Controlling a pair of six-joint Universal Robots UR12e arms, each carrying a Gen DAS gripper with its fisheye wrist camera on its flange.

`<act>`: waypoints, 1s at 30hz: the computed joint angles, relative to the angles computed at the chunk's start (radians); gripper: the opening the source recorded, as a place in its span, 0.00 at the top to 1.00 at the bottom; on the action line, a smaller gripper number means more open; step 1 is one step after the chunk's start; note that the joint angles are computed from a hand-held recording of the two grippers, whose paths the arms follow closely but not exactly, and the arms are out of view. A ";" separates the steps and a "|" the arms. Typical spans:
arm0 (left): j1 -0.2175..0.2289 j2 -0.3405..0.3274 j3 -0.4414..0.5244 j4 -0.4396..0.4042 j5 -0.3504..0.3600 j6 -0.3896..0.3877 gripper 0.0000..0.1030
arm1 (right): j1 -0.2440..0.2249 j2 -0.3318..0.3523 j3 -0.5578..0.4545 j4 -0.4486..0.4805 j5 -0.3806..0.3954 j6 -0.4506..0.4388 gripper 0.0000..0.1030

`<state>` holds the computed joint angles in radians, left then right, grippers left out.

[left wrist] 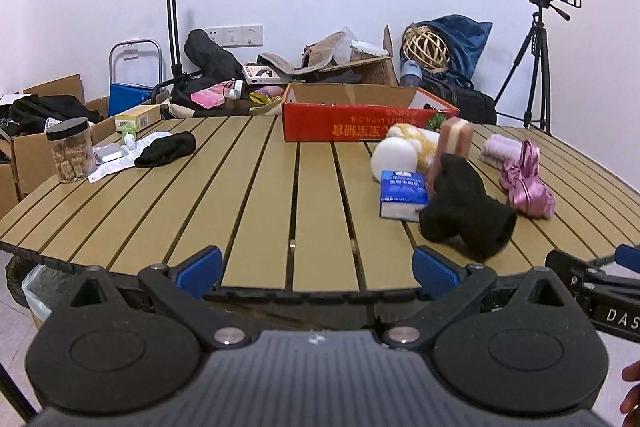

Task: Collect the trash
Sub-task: 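Raise both tools from the bin back toward the table, then grasp the black fabric item on the table with the right tool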

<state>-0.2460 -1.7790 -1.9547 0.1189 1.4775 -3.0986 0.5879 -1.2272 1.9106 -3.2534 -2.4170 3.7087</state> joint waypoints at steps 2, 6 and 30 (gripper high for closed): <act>0.001 -0.008 0.008 0.002 0.000 -0.006 0.00 | -0.005 0.005 -0.005 -0.012 0.006 -0.007 0.00; 0.001 -0.025 0.027 0.002 0.009 -0.018 0.00 | -0.017 0.018 -0.017 -0.026 0.014 -0.020 0.00; -0.006 -0.144 0.190 -0.097 0.018 -0.041 0.00 | -0.094 0.095 -0.108 -0.085 0.093 -0.114 0.00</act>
<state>-0.2520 -1.9227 -1.7643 0.0214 1.4951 -3.1400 0.4936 -1.1327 1.8023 -3.3387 -2.3238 3.5944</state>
